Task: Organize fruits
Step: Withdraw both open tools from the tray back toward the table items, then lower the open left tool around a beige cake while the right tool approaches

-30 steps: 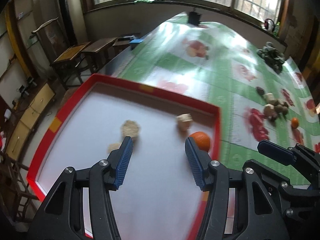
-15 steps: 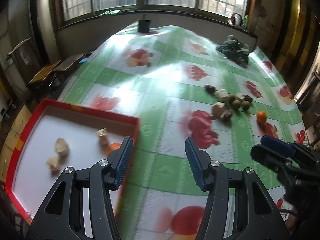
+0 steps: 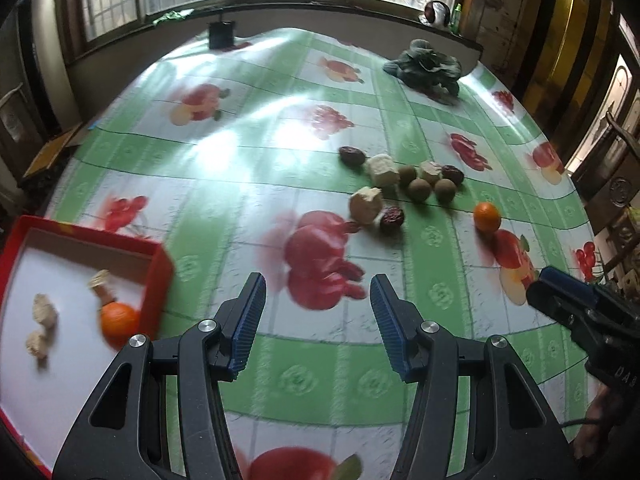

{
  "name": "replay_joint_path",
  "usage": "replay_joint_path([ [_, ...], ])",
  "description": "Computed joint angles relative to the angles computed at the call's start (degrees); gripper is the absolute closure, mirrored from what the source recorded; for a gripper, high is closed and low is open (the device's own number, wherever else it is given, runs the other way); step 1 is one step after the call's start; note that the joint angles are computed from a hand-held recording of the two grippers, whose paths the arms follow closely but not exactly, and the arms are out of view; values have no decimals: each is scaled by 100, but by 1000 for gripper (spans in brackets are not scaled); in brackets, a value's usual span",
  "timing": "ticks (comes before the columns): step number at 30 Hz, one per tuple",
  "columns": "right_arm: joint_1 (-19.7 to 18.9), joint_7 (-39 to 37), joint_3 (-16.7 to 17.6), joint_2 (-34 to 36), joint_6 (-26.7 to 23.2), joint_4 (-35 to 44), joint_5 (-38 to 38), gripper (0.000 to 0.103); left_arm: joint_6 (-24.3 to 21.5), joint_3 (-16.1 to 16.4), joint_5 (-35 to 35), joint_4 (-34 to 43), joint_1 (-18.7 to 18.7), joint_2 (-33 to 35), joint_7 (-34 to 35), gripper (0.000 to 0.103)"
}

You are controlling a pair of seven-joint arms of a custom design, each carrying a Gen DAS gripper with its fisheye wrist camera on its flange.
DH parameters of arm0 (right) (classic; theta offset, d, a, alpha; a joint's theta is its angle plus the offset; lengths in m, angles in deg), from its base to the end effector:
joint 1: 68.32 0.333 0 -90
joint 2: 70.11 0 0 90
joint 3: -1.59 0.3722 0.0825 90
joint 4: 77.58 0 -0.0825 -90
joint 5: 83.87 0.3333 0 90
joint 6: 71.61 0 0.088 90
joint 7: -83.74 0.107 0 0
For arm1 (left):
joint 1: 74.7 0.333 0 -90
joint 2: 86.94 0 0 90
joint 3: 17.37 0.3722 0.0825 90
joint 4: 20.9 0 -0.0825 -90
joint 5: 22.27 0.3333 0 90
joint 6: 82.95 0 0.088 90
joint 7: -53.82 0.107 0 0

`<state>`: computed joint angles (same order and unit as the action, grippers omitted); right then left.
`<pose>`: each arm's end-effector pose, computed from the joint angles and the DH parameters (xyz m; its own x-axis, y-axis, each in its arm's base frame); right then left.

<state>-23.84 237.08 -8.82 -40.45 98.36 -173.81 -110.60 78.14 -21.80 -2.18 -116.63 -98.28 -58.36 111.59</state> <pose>0.5512 0.4443 0.4673 0.1000 -0.9446 -0.3126 -0.7434 0.1379 -0.6545 0.6201 -0.3357 0.4666 -0.2269 -0.9697 0.0900 -0.7824 0.1265 -0.6098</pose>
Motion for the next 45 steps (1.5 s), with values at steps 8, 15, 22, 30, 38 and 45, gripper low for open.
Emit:
replay_joint_path([
  [8,-157,-163,47,-34,255,-236,146,59,-589,-210,-494,1154,31,676,281,49],
  [15,-350,-639,242,1,389,-288,526,59,-1256,-197,-706,2719,-121,1501,424,49],
  [22,-478,-1148,435,81,398,-227,959,59,-2377,-32,-719,3976,-231,2161,496,49],
  [30,-561,-1577,560,210,408,-41,1299,59,-1668,-54,-736,2107,179,1187,65,49],
  [38,-519,-1822,602,314,284,159,1520,59,-1483,-165,-694,2081,195,1214,251,49],
  [45,-625,-2177,755,559,-31,642,1591,59,-1751,85,-457,2785,-28,1662,207,50],
])
